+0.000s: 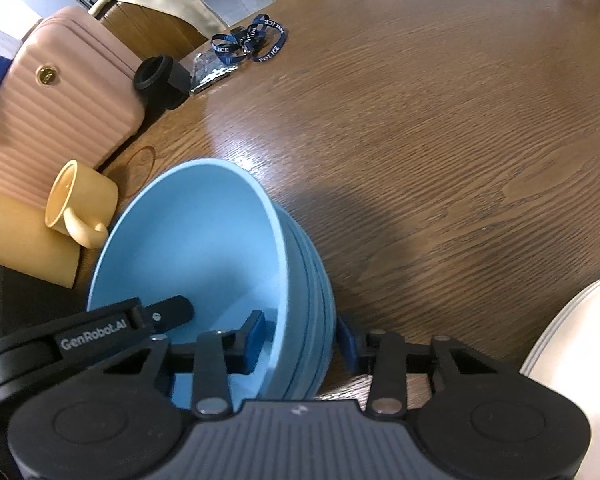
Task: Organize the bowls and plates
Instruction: 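Lift the blue bowl stack with both grippers and carry it over the white plates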
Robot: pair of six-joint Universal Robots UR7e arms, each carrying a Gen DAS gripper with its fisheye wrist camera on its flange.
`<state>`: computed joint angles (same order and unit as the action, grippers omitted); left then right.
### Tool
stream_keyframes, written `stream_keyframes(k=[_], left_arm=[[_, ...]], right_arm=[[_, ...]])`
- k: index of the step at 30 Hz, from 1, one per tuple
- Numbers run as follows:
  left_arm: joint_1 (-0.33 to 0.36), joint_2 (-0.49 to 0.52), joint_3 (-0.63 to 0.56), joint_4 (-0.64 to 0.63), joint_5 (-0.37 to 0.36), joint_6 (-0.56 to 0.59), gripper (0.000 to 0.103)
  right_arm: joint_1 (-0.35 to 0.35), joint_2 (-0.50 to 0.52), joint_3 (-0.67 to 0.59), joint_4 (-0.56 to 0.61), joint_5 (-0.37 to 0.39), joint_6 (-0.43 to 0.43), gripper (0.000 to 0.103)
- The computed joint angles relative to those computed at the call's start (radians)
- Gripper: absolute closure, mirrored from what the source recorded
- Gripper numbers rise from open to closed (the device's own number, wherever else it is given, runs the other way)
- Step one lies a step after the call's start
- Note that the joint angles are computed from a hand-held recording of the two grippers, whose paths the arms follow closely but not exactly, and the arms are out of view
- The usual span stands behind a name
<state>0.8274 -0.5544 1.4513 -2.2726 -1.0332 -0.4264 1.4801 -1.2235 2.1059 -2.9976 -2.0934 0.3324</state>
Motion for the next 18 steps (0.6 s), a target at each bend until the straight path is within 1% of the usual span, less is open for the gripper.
stream_keyframes(k=[7,18], left_arm=[[0.001,-0.003,0.005,-0.005,-0.003,0.006,0.068],[-0.008,-0.021,0.031,-0.018,0.007,0.033,0.068]], right_arm=[[0.004,0.004,0.001,-0.008,-0.009,0.009,0.066],[0.033,0.015,0.012,-0.036,-0.06,0.024,0.066]])
